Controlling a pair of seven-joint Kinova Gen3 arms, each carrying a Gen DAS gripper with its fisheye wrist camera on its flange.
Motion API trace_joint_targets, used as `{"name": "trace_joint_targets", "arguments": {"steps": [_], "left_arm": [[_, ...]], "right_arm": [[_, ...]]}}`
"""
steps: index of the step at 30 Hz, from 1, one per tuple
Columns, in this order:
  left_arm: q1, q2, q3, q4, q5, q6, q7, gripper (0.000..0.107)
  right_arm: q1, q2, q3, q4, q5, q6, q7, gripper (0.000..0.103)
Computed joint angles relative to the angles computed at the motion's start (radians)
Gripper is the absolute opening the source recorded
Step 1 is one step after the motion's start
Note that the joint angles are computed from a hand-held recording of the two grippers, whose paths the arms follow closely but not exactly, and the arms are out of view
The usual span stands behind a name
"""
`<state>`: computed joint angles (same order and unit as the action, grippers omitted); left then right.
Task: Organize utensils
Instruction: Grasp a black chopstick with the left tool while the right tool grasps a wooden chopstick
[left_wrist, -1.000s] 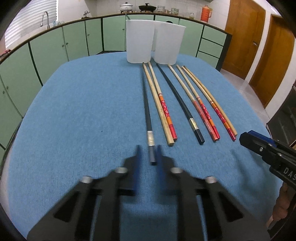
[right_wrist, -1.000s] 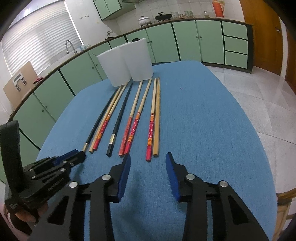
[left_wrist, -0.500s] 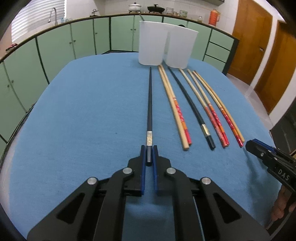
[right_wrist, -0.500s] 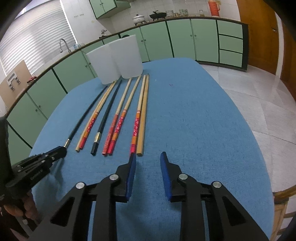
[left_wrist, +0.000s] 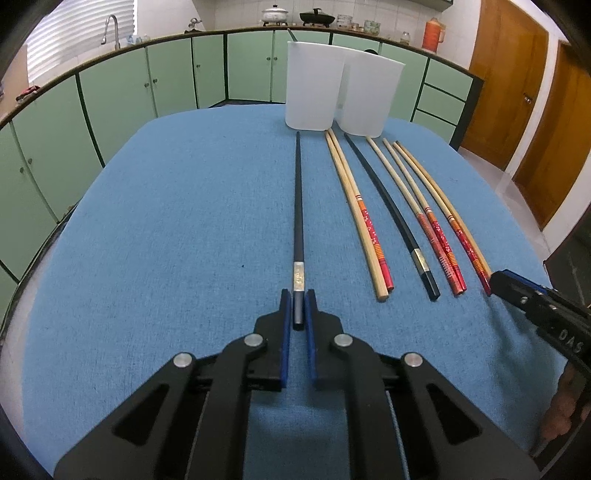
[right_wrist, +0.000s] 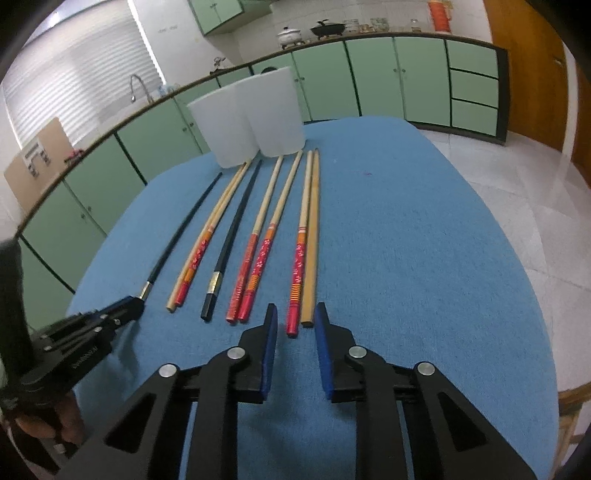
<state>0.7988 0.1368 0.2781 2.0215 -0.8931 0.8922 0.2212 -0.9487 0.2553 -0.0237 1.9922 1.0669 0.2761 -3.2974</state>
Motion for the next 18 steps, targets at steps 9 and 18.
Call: {"name": "trace_joint_targets", "arguments": {"steps": [9, 18], "left_arm": [[0.004, 0.008, -0.002, -0.005, 0.000, 0.006, -0.005, 0.009], [0.004, 0.008, -0.006, -0.005, 0.001, 0.001, -0.005, 0.010]], "right_arm": [[0.001, 0.039, -0.067, -0.065, -0.067, 0.166, 0.133, 0.020], [-0.003, 0.055, -0.055, -0.097, -0.129, 0.163, 0.215, 0.018]]}}
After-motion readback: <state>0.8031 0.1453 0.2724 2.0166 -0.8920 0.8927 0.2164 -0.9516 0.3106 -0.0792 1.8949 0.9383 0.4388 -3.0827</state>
